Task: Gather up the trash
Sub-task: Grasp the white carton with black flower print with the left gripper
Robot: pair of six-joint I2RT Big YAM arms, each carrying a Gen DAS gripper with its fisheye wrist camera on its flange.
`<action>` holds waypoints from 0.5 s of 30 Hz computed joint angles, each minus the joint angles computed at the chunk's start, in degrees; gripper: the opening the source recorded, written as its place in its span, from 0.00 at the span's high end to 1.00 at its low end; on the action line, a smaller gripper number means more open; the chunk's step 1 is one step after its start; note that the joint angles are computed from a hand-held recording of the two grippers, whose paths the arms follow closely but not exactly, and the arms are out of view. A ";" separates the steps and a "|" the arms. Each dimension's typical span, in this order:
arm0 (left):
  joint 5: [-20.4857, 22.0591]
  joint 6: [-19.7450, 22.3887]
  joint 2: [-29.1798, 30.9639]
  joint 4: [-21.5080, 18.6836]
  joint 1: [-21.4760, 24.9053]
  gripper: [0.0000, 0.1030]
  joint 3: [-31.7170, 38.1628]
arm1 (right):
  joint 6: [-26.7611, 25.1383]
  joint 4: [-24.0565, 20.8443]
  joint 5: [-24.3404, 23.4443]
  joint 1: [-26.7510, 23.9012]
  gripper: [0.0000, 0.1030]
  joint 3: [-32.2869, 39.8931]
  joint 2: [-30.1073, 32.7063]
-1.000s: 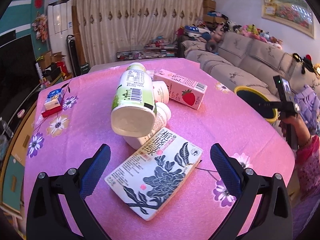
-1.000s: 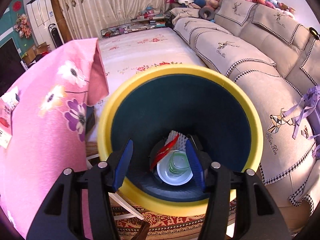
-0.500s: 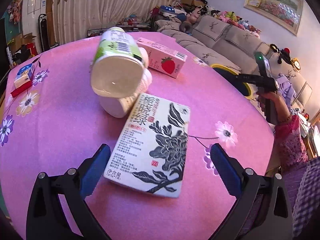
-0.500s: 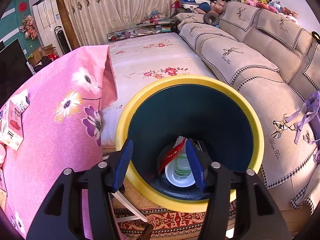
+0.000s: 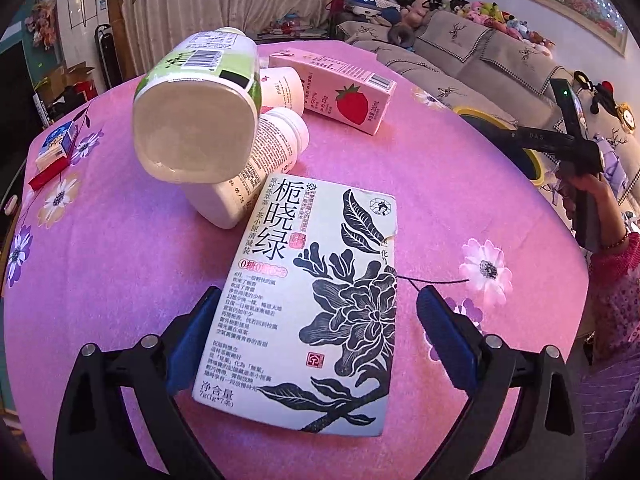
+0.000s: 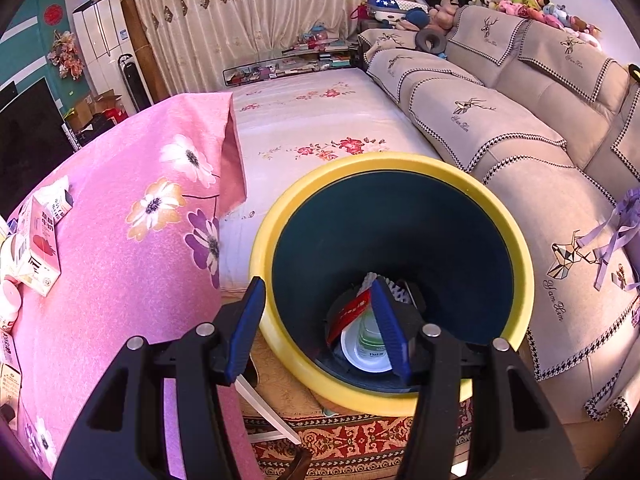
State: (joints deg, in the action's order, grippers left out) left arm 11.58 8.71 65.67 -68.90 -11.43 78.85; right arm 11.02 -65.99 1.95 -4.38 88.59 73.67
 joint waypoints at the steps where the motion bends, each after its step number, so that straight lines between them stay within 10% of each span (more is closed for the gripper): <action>1: -1.25 0.25 0.08 0.10 -0.55 0.11 0.06 | 0.03 0.01 -0.11 -0.16 0.49 -0.11 -0.07; 15: -4.28 0.81 -0.85 -0.09 -2.12 0.31 0.30 | 0.06 0.48 -0.94 -0.80 0.49 -0.43 -0.85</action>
State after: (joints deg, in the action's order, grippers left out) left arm 7.29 9.53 64.82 -68.99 -13.55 79.15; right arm 11.08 -65.50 1.01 -5.18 88.16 72.82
